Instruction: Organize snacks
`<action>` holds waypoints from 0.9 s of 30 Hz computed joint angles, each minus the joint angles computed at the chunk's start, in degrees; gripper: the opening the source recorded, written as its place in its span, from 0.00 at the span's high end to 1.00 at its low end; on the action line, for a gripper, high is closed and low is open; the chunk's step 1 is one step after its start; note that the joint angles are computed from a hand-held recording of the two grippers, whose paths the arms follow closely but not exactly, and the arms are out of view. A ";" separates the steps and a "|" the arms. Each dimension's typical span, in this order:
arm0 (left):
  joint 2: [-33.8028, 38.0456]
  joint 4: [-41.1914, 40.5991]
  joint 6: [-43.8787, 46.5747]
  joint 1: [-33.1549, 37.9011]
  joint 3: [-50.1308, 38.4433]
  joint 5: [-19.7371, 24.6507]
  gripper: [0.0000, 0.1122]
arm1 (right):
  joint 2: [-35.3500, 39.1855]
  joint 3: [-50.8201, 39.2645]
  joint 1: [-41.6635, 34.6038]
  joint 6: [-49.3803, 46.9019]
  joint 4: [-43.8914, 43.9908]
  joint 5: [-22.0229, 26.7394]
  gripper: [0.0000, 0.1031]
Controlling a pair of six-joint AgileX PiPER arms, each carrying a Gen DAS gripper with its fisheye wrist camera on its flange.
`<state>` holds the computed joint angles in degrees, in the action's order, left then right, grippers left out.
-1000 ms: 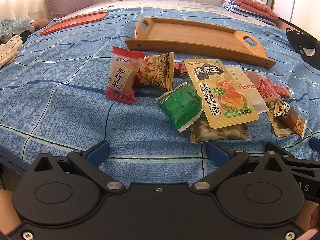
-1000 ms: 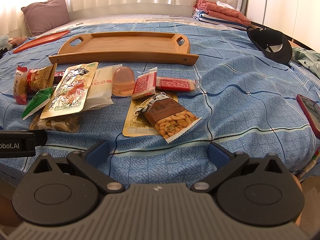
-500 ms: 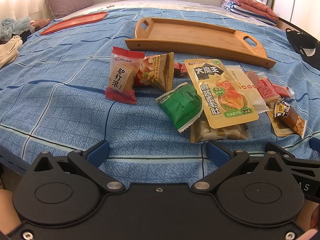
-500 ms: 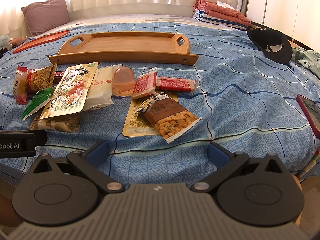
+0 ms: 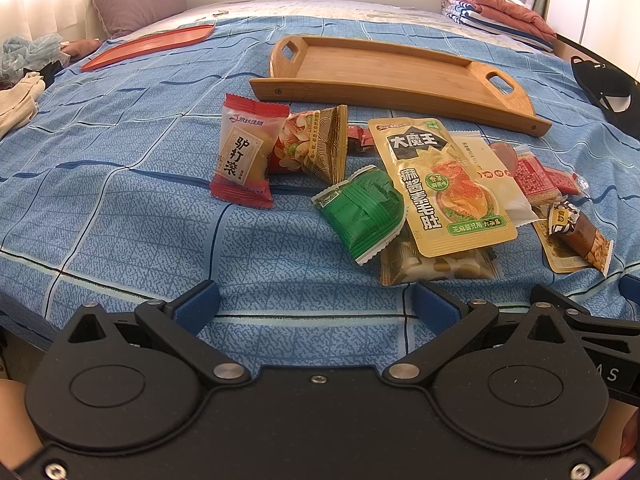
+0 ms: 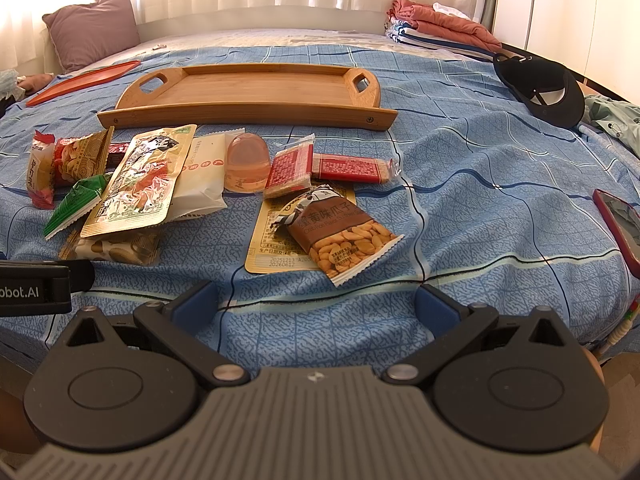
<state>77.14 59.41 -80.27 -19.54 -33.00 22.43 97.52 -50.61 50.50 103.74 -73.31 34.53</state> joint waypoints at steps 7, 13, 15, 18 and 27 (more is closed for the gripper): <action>-0.07 -2.24 3.52 1.05 -0.46 -0.83 0.08 | -0.21 -0.27 0.03 -1.28 0.75 0.30 0.00; -1.04 8.67 -4.59 1.06 2.62 -3.10 0.08 | 0.33 2.63 1.75 8.39 -8.26 1.95 0.00; -1.46 12.85 -8.11 0.88 3.64 -3.55 0.08 | 0.25 2.79 2.22 8.30 -8.28 2.70 0.00; -1.84 14.57 -9.85 0.52 4.05 -3.33 0.08 | -0.45 1.88 0.77 5.95 -6.21 0.71 0.00; -5.18 13.86 -8.40 2.76 5.25 -7.01 0.08 | -2.32 4.70 0.96 12.31 -13.97 1.55 0.03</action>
